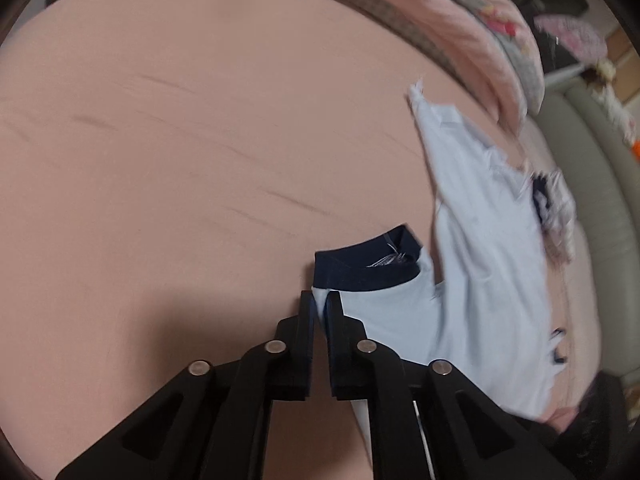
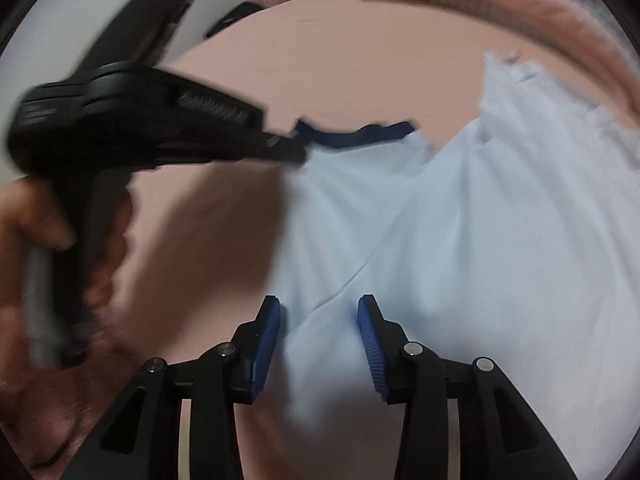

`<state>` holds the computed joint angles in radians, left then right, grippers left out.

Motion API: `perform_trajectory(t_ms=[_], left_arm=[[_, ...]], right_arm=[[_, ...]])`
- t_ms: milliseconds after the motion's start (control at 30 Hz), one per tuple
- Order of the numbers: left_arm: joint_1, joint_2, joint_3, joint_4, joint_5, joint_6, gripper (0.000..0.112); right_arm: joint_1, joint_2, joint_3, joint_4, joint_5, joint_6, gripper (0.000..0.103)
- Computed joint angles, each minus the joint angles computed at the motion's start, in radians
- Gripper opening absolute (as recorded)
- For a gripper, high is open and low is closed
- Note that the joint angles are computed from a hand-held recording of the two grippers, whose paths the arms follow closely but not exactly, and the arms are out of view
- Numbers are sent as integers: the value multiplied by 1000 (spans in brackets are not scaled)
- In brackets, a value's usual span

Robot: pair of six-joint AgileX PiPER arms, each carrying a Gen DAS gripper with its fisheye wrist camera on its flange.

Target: Fold clothes

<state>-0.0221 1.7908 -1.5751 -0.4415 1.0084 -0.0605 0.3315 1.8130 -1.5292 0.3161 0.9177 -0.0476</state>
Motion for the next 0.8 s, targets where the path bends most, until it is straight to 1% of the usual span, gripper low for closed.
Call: perform_trajectory(t_ms=[33,67,100,133,167,267,300,333,400,433,500,567,633,667,733,800], left_arm=[[11,-19,23,-16,-11,7,15],[22,-38,45,-32,-21,15,27],[38,-55,70,-66,-28,35,46],[57,-71,102,-124,-31,68,55],[73,-85,132,-178,-26,94,58],[93,-123,220,-291,25,149,58],[76,-139,246,-284,41,138,58],[42,-156,264,-244,52,104,58],[-24,-207,301,-171,31,46,57],[-56,-231,316,-144,20,5,57],[-84,-267,356,-149,0,-64,56],[-91,-326,431,-186,-28,-126,56],[-118,-378,491,-179,-72,-190,56],[-130,-395,511,-177,-91,-207,56],[-145,-401,528,-202,-112,-200,56],[-149,-386,538,-272,-132,-150,56]], right_arm=[[-20,-40,50,22,-20,0,41],[-40,-78,98,45,-37,0,41],[-63,-122,150,53,-58,11,41],[-91,-173,207,49,-79,30,41],[-123,-222,259,52,-92,39,41],[-236,-377,394,34,-101,74,41],[-273,-421,422,-5,-94,103,41],[-306,-457,444,-53,-84,133,41],[-368,-511,481,-156,-63,178,41],[-411,-522,492,-174,-55,170,41],[-556,-552,517,-117,-17,86,41],[-714,-574,523,-10,55,13,41],[-845,-601,564,104,129,-53,41],[-888,-612,588,142,153,-85,41],[-931,-637,646,186,167,-149,41],[-960,-662,699,218,172,-199,41]])
